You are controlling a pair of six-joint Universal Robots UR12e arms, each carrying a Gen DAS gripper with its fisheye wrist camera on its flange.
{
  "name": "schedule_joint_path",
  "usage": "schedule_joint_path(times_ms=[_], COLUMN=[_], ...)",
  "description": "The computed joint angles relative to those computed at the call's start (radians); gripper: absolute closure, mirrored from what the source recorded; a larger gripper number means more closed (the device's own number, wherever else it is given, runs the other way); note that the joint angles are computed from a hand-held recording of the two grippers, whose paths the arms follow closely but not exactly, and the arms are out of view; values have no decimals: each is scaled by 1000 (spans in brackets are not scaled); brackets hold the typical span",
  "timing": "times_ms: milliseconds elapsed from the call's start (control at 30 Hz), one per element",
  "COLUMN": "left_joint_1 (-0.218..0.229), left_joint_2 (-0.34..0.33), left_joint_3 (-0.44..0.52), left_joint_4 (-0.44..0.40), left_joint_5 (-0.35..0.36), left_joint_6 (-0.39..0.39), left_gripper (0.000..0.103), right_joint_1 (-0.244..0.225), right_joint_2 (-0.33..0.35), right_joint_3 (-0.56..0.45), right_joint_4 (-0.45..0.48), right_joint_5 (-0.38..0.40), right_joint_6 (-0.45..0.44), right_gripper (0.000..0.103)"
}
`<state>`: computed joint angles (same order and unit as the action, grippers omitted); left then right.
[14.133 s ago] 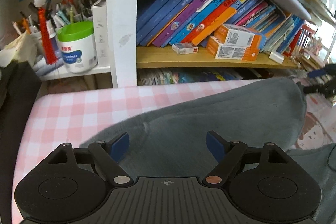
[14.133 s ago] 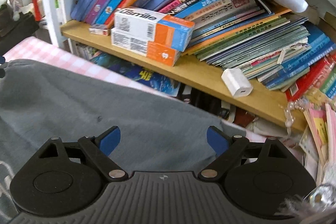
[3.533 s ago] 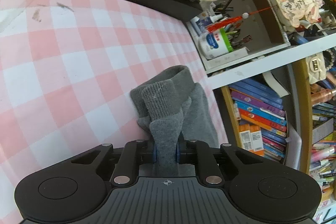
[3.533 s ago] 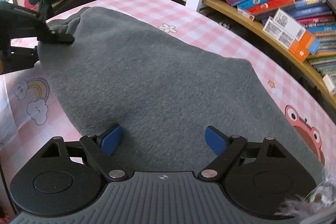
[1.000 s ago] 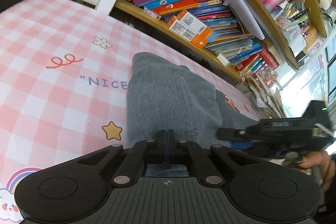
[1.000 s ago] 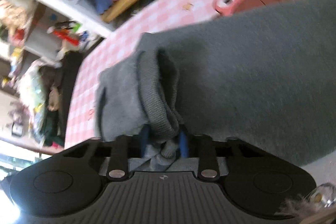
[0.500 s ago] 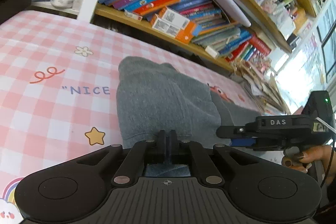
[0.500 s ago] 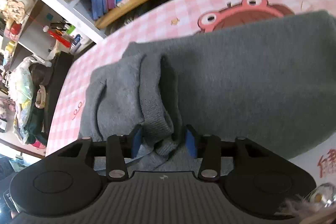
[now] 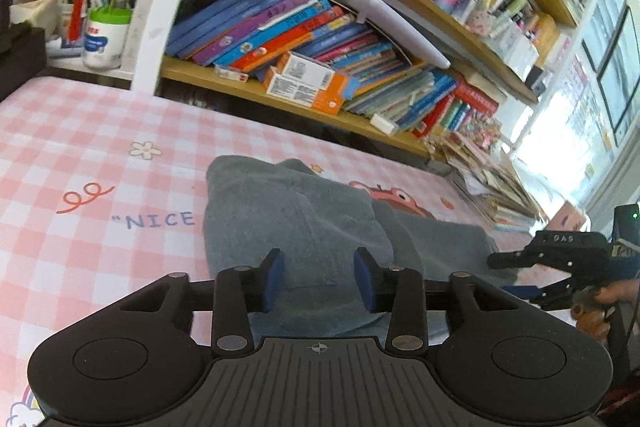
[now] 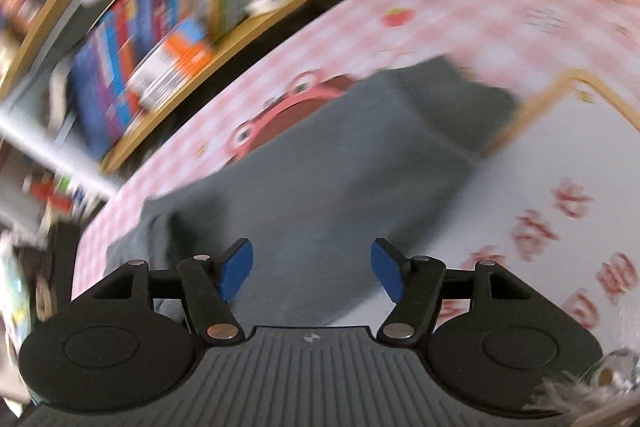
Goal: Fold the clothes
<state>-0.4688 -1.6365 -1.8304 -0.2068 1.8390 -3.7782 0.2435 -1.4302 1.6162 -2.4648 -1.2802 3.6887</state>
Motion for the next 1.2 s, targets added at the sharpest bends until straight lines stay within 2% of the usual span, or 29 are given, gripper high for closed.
schedule_joint_path(times_ms=[100, 233, 400, 567, 733, 833, 900, 933, 1000, 1133, 1200], left_joint_1=[-5, -11, -15, -14, -10, -7, -6, -5, -5, -3, -1], left_joint_2=[-6, -14, -24, -26, -27, -25, -25, -24, -24, -22, -21], left_joint_3=[10, 23, 40, 45, 45, 44, 43, 43, 42, 39, 38], left_joint_4=[-7, -16, -37, -45, -57, -62, -64, -65, -66, -63, -62], left_joint_5=[-10, -37, -64, -80, -81, -82, -83, -83, -83, -79, -80], left_joint_6=[44, 113, 176, 188, 171, 162, 157, 155, 150, 137, 125], left_gripper=[48, 48, 43, 42, 42, 42, 42, 42, 42, 42, 42], right_joint_1=[-15, -31, -34, -40, -29, -21, -17, -15, -10, -16, -18], right_joint_2=[-18, -33, -30, -6, 28, 44, 55, 60, 60, 34, 23], right_joint_3=[26, 51, 52, 34, -3, -15, -27, -31, -28, 26, 41], right_joint_4=[-12, -25, -36, -28, 7, -2, 0, -2, -36, -233, -265], right_joint_5=[-36, -64, -118, -144, -186, -204, -205, -204, -210, -151, -152], right_joint_6=[66, 144, 140, 139, 100, 74, 56, 49, 38, 71, 120], right_gripper=[39, 39, 40, 43, 51, 57, 79, 79, 87, 87, 87])
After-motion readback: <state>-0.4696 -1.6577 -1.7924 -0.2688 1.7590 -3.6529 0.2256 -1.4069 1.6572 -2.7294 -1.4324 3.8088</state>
